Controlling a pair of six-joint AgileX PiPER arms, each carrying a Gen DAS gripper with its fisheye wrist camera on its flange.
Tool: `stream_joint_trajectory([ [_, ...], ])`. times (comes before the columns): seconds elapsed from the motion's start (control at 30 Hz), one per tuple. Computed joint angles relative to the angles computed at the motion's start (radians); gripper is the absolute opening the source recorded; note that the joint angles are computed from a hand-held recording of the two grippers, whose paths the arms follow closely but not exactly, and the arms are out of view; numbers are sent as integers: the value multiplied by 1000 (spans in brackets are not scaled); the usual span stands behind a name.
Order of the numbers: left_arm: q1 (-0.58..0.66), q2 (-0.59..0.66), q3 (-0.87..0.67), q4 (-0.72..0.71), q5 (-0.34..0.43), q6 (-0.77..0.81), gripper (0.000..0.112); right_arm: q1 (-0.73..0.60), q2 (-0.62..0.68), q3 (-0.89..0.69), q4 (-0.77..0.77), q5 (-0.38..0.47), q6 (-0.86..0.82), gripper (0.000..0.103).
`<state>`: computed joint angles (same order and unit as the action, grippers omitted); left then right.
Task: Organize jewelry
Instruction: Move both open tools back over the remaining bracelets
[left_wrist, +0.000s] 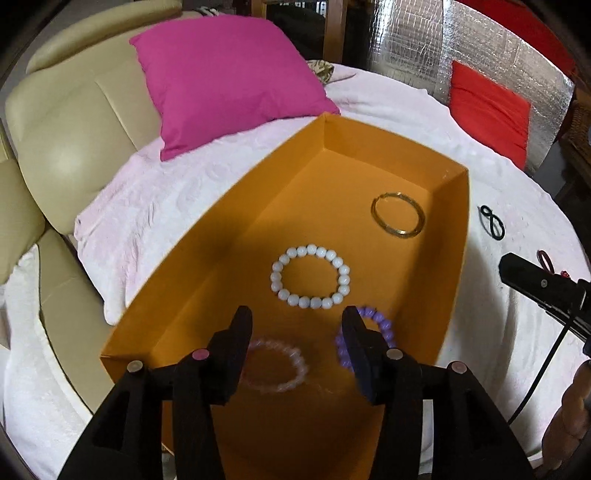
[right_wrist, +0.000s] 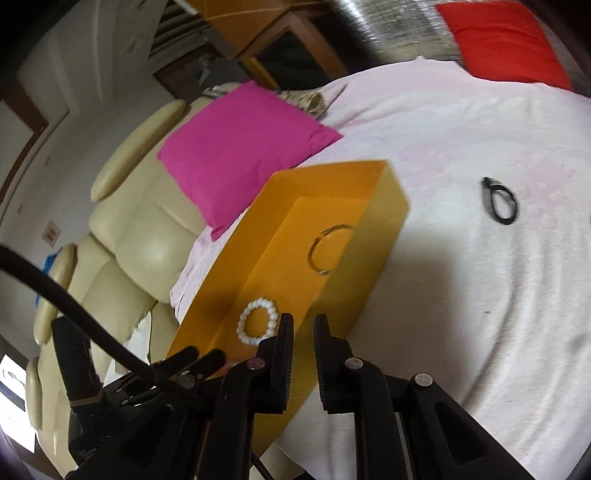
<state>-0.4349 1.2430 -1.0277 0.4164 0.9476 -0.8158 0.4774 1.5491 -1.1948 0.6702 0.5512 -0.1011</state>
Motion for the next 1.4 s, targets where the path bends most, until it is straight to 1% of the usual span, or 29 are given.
stream_joint_trajectory([
  [0.17, -136, 44, -104, 94, 70, -86, 54, -93, -40, 31, 32, 28, -3, 14],
  [0.23, -220, 83, -168, 158, 99, -132, 59, -130, -53, 37, 21, 46, 21, 14],
  [0.3, -283, 125, -222, 215, 119, -175, 62, -173, -70, 44, -3, 65, 50, 15],
  [0.4, -369, 199, -301, 287, 134, -224, 63, -254, -100, 60, 16, 96, 32, 15],
  [0.47, -401, 246, -349, 302, 137, -236, 63, -321, -123, 66, 27, 121, 19, 15],
  [0.53, -428, 303, -410, 294, 143, -223, 63, -387, -147, 74, 31, 142, 5, 24],
  [0.6, -443, 357, -469, 282, 153, -203, 64, -440, -174, 88, 24, 145, 4, 31],
  [0.63, -452, 386, -502, 276, 158, -190, 64, -467, -180, 87, 17, 148, 7, 32],
  [0.8, -488, 536, -686, 261, 192, -155, 65, -636, -200, 96, 35, 209, -4, 32],
  [0.93, -500, 677, -851, 231, 194, -136, 65, -752, -201, 97, 56, 261, -22, 32],
  [1.03, -504, 769, -965, 197, 194, -101, 65, -812, -187, 91, 67, 292, -43, 32],
  [1.13, -511, 855, -1075, 183, 197, -51, 65, -838, -179, 89, 44, 295, -50, 32],
  [1.23, -511, 902, -1112, 196, 186, -27, 65, -857, -160, 82, 20, 285, -54, 32],
  [1.33, -484, 956, -1191, 124, 220, 37, 65, -874, -135, 76, -3, 282, -48, 32],
  [1.4, -470, 960, -1200, 107, 226, 53, 65, -887, -119, 73, -5, 289, -58, 32],
])
